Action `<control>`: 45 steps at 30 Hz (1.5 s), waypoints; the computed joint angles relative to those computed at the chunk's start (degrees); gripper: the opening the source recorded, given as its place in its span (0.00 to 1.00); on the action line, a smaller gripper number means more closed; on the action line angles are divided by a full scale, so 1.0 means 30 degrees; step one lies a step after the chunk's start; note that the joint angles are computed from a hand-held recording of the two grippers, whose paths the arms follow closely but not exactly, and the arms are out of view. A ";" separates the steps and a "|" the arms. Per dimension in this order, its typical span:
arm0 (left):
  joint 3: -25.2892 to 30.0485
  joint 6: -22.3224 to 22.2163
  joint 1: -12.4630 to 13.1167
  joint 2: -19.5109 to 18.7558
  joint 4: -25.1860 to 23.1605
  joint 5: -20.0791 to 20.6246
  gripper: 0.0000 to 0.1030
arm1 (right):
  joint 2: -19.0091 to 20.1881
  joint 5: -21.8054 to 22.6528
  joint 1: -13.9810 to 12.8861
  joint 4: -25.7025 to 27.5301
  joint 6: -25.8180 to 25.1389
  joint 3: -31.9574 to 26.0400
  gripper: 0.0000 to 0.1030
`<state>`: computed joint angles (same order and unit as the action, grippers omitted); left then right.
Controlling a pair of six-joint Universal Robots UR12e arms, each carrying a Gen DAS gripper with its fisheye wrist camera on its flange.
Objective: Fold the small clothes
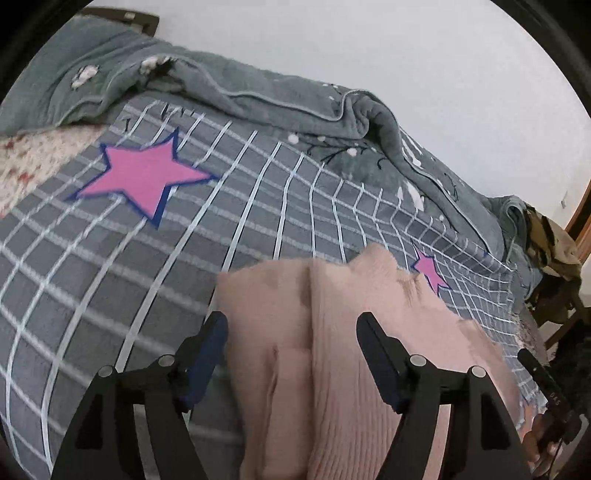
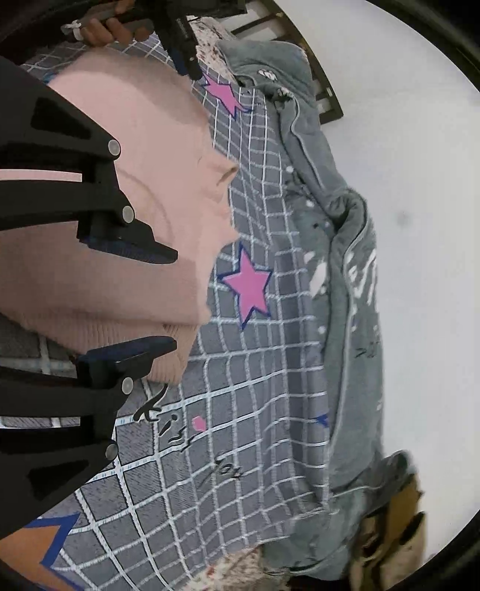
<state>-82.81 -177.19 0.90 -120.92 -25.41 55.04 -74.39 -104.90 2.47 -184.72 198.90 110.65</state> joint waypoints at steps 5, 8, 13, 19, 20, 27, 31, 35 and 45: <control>-0.1212 0.0508 0.0533 0.0585 -0.0747 -0.1047 0.70 | 0.0298 0.1038 0.1246 -0.1566 -0.0763 -0.0002 0.43; -0.1855 0.1245 0.0693 0.0941 -0.0782 -0.1422 0.72 | 0.0843 0.0527 0.2201 -0.2105 -0.1429 -0.0267 0.43; -0.2123 0.1420 0.0883 0.1083 -0.1096 -0.2126 0.73 | 0.1640 0.0598 0.2888 -0.1289 -0.0948 -0.0738 0.43; -0.1769 0.1279 0.1016 0.0824 -0.1912 -0.2884 0.73 | 0.2753 -0.3119 0.3699 -0.0011 -0.1750 -0.1983 0.43; -0.1748 0.1320 0.1018 0.0814 -0.1927 -0.2938 0.74 | 0.2919 -0.3697 0.3762 0.0100 -0.1757 -0.2243 0.43; -0.1603 0.1264 0.1007 0.0688 -0.2049 -0.3198 0.77 | 0.3162 -0.3438 0.3224 0.3647 0.0599 -0.3719 0.43; -0.1581 0.1349 0.0828 0.0683 -0.1838 -0.2783 0.79 | 0.3086 -0.3453 0.3280 0.4136 0.0416 -0.3752 0.43; -0.1661 0.1309 0.0490 0.0719 -0.1274 -0.1945 0.80 | 0.2623 -0.2589 0.3203 0.3918 0.0650 -0.3145 0.44; -0.1683 0.2205 -0.0262 0.0887 -0.0885 0.0356 0.40 | 0.2073 -0.1928 0.3349 0.3702 -0.1151 -0.2378 0.45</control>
